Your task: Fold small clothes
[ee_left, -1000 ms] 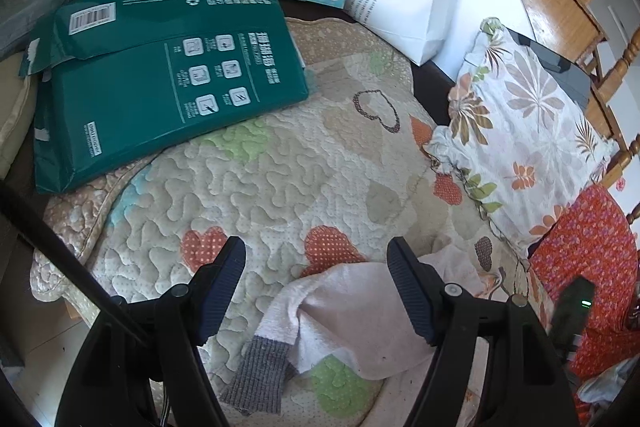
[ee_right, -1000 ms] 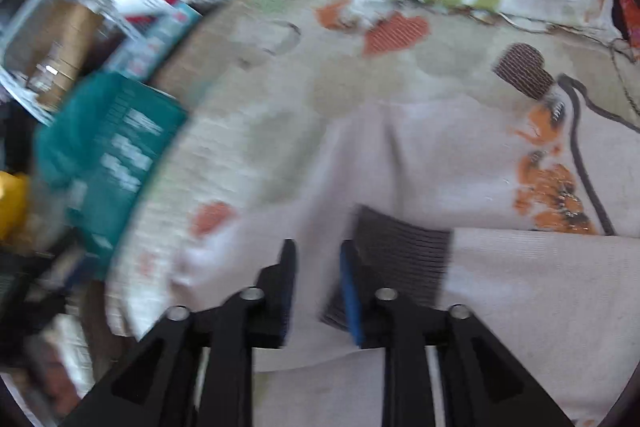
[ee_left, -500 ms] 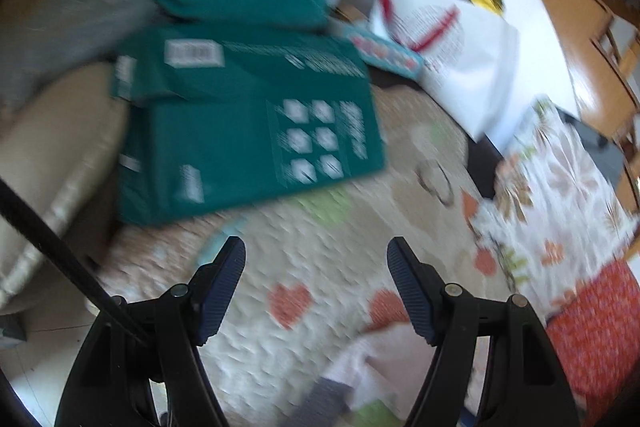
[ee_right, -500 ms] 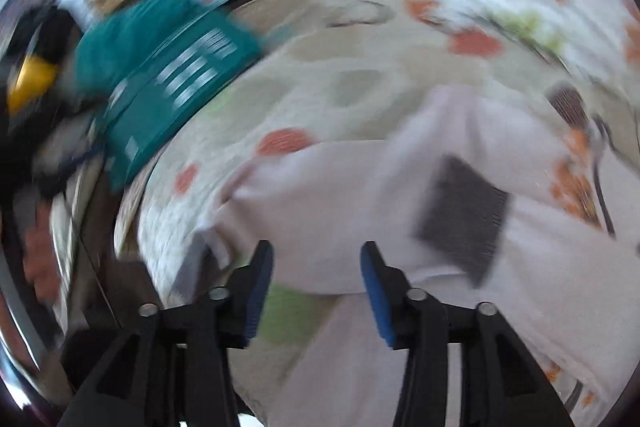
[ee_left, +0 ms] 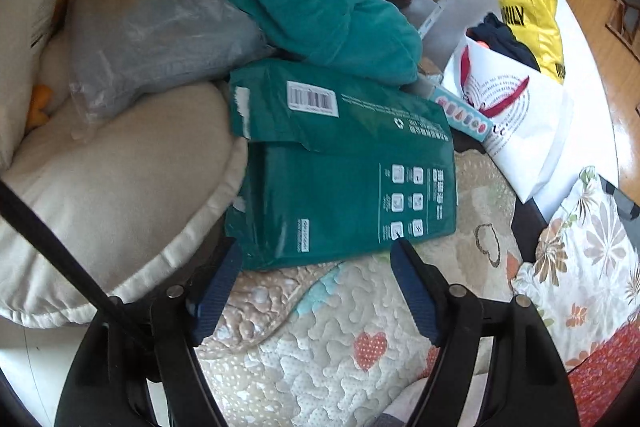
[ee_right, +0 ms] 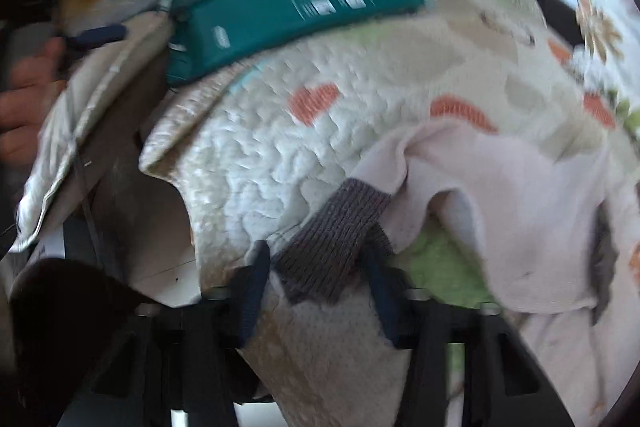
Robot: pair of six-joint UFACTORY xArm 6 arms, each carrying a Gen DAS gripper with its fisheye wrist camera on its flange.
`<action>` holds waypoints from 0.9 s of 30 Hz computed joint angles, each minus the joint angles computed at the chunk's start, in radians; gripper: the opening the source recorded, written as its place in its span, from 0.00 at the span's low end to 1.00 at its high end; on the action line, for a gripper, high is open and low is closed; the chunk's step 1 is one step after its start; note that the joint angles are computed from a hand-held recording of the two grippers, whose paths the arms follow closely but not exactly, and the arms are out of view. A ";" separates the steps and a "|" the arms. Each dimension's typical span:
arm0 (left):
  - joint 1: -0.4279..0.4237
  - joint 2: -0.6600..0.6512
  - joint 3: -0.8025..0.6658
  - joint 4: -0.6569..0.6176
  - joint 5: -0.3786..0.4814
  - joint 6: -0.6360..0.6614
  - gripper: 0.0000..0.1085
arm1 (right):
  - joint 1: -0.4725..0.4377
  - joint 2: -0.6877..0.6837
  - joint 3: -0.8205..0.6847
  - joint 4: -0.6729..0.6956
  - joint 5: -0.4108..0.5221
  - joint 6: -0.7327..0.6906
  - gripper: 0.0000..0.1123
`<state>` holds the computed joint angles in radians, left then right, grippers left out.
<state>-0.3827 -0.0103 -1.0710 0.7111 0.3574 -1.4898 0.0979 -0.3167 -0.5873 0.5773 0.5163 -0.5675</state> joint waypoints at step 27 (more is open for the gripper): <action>-0.359 0.301 -0.363 -0.217 0.111 0.480 0.71 | -1.075 -0.012 -0.135 -0.336 0.067 -0.036 0.10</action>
<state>-0.7420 0.2908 -1.4343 0.4938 0.4681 -1.0098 -0.9771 -0.3288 -0.7222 0.2415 0.5830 -0.6039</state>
